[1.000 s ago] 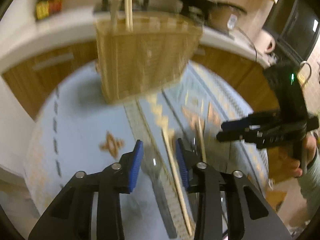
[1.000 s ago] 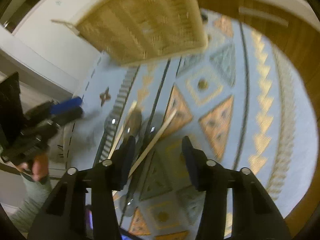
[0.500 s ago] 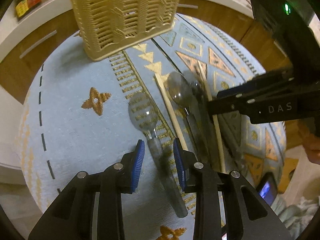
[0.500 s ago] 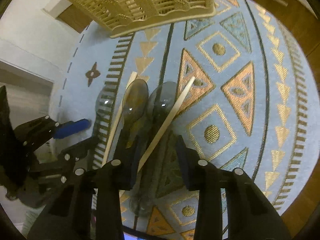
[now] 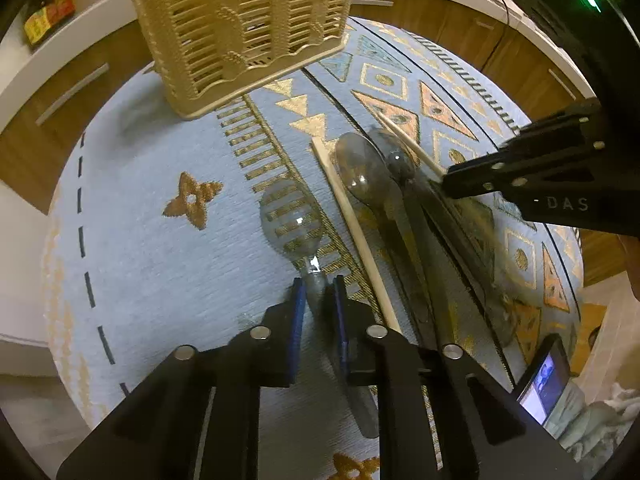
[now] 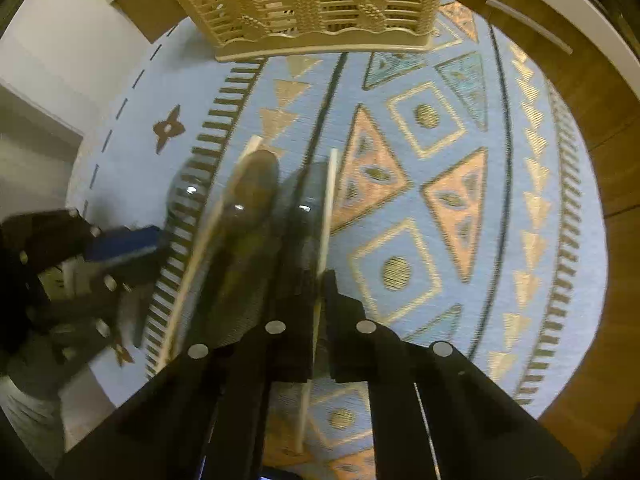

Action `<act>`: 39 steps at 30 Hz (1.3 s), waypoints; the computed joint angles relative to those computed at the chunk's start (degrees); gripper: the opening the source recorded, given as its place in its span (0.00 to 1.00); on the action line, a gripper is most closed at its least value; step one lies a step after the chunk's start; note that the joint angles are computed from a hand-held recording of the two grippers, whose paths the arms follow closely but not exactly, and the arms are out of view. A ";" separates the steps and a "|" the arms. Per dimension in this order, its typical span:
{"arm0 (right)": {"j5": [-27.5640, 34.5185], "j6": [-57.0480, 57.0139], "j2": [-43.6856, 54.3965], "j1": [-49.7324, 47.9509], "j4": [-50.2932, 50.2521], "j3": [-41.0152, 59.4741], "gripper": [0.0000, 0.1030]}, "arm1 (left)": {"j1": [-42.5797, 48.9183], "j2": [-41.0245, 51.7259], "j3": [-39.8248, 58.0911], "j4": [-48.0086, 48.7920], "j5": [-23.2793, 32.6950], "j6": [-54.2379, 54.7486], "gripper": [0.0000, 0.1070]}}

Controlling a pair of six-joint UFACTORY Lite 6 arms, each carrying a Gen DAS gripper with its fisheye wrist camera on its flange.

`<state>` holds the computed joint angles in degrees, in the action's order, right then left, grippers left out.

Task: Organize utensils
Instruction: 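Grasp a single chopstick with the right tool while the left tool grasps a clear spoon, then lift the chopstick and clear spoon and carry both above the beige basket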

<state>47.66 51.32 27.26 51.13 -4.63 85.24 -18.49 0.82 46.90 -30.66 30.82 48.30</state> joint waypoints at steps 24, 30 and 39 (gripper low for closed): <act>-1.08 -16.66 -9.23 -6.47 9.59 -12.80 0.06 | -4.61 10.88 13.60 12.21 7.88 -17.31 0.13; -2.39 -18.08 -10.63 -7.08 7.69 -14.18 0.03 | -6.08 8.95 10.93 11.65 3.37 -20.52 0.06; -12.18 -5.68 -29.35 -1.58 -5.82 -26.51 0.03 | 2.87 -6.40 1.23 -21.42 1.12 7.11 0.00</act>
